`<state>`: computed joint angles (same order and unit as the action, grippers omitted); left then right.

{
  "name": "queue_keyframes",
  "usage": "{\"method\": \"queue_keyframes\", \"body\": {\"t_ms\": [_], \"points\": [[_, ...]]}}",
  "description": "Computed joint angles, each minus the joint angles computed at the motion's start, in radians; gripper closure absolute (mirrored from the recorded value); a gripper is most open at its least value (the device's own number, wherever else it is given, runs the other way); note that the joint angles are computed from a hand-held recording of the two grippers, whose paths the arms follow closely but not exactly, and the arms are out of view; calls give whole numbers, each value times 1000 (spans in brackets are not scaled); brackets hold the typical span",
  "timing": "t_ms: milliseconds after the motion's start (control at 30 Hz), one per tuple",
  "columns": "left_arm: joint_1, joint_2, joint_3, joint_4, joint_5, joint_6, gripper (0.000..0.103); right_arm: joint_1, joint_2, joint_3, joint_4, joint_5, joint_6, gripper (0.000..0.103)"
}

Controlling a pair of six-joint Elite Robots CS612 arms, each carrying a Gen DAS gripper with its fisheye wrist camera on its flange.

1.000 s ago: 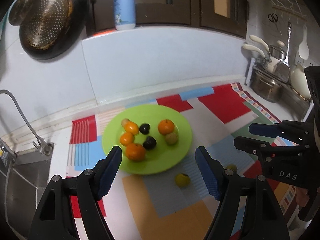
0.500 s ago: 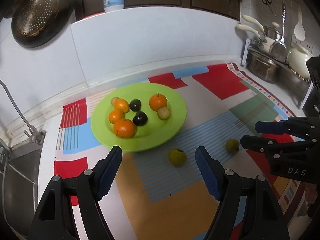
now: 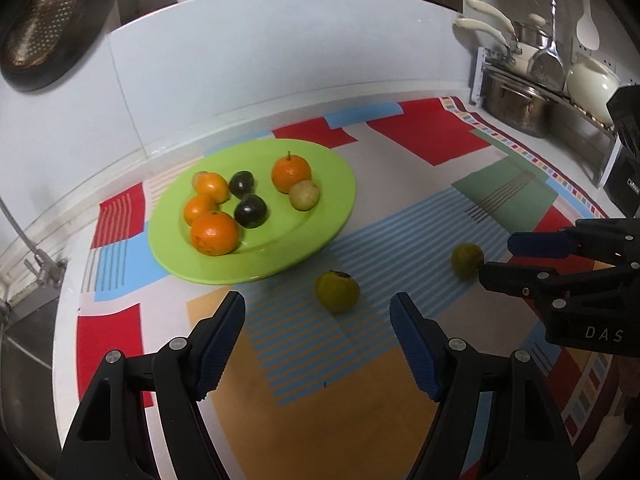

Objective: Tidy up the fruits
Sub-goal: 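Withdraw both tools from the plate toward the two green-yellow fruits, then grasp a green-yellow fruit with the left tool while the right tool grasps another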

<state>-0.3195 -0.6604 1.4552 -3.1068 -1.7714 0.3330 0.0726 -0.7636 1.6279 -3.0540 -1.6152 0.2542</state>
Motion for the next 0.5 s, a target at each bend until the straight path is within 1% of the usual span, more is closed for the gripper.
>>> {"method": "queue_keyframes", "body": {"t_ms": [167,333,400,500], "points": [[-2,16,-25,37,-10,3,38,-6,14,-11,-4,19,0,56],[0,33,-59,89,-30,-15,46,-8,30,-27,-5,27,-13,56],[0,38,-69,107,-37,-16,52,-10,35,-32,-4,35,-14,56],[0,44,-84,136,-47,-20,58,-11,42,-37,-8,40,-17,57]]}}
